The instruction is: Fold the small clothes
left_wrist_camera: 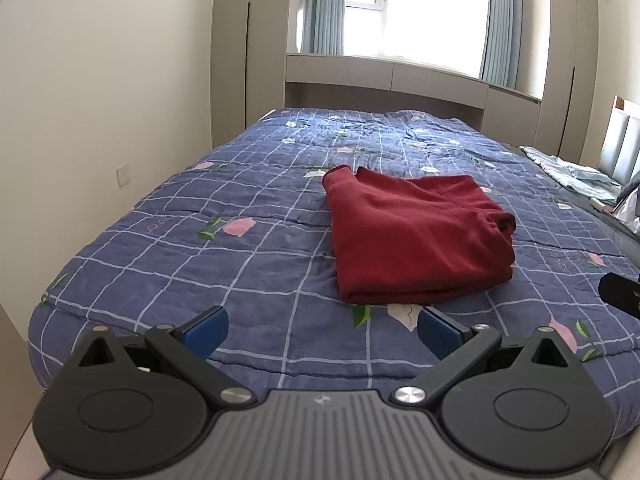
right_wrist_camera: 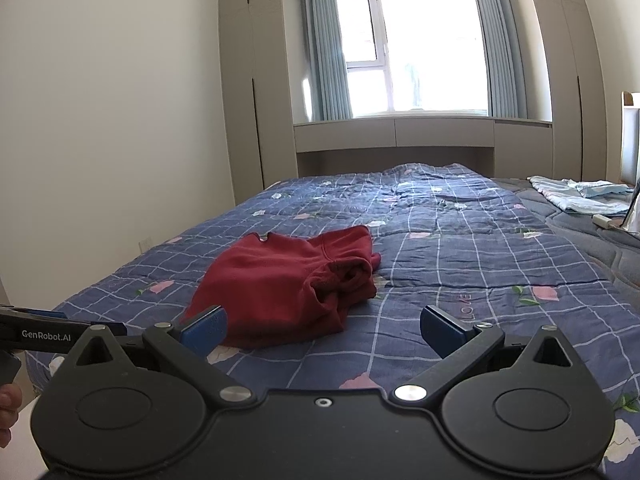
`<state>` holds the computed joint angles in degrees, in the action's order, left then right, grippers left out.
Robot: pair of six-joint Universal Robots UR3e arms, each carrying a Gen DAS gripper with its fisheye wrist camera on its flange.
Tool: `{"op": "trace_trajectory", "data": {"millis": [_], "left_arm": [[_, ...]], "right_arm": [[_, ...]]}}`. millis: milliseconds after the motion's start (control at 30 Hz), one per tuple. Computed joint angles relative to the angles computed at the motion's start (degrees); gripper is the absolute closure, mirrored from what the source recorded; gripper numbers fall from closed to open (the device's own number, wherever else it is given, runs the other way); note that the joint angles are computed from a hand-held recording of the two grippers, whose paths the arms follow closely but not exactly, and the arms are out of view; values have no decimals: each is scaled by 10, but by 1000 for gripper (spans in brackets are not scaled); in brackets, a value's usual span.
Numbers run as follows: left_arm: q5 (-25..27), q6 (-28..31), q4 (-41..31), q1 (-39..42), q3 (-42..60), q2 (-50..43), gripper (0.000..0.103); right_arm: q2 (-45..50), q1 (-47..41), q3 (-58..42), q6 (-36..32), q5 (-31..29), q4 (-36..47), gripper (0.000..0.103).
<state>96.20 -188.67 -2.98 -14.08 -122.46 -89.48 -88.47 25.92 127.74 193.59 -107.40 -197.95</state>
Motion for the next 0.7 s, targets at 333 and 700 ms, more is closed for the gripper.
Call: {"op": "trace_trajectory", "data": {"millis": [333,700], "left_arm": [[-7,10,-19,6,24,-29,0],[-2,12,-45,0,52,-57,0]], "right_arm": [[20,-21,-11,0,27,14,1],[35,-47,-17,5,57,26,1]]}}
